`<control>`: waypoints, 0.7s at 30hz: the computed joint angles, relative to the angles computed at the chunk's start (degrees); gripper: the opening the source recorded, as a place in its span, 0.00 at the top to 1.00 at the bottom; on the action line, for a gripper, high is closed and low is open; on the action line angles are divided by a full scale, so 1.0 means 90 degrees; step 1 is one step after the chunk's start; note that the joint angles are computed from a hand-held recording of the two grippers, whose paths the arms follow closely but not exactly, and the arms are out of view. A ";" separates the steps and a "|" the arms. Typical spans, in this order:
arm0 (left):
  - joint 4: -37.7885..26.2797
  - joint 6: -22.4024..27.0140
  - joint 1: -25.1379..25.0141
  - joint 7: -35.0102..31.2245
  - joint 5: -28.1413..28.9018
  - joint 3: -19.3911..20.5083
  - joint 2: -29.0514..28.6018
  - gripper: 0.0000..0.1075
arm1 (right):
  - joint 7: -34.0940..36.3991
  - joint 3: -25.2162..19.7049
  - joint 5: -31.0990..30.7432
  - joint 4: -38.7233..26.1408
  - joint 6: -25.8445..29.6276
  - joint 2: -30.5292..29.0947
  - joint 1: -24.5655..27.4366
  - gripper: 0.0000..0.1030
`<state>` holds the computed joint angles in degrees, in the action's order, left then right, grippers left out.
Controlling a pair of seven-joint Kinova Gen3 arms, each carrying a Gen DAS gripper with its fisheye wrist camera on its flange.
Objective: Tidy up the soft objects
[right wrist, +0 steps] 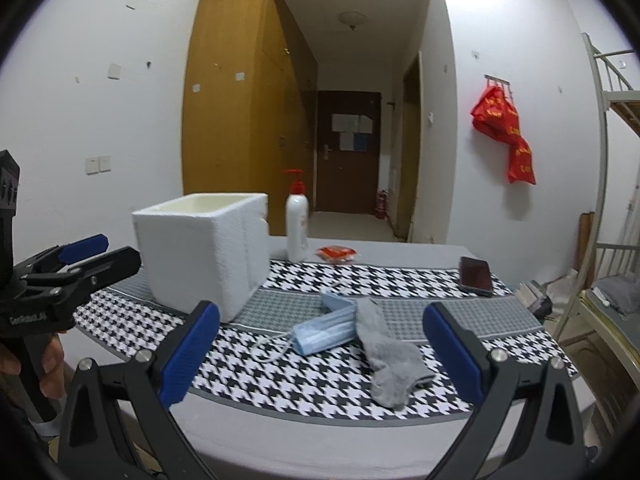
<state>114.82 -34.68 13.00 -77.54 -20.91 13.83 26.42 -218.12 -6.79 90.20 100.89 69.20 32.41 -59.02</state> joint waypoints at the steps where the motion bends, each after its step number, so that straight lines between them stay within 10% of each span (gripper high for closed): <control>1: -0.0089 0.0091 0.0007 0.0015 -0.0075 0.0036 0.0038 0.05 | -0.0009 0.0004 -0.0048 0.0011 0.0026 0.0002 0.0009 0.00; 21: -0.1661 0.1937 -0.0272 0.0082 -0.1293 0.1159 0.0891 0.05 | -0.0229 0.0092 -0.0775 0.0219 0.0210 0.0013 0.0201 0.00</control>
<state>99.87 -17.25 10.55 -76.80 -32.56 24.26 34.44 -220.18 -5.96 83.22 102.86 71.09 32.53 -57.21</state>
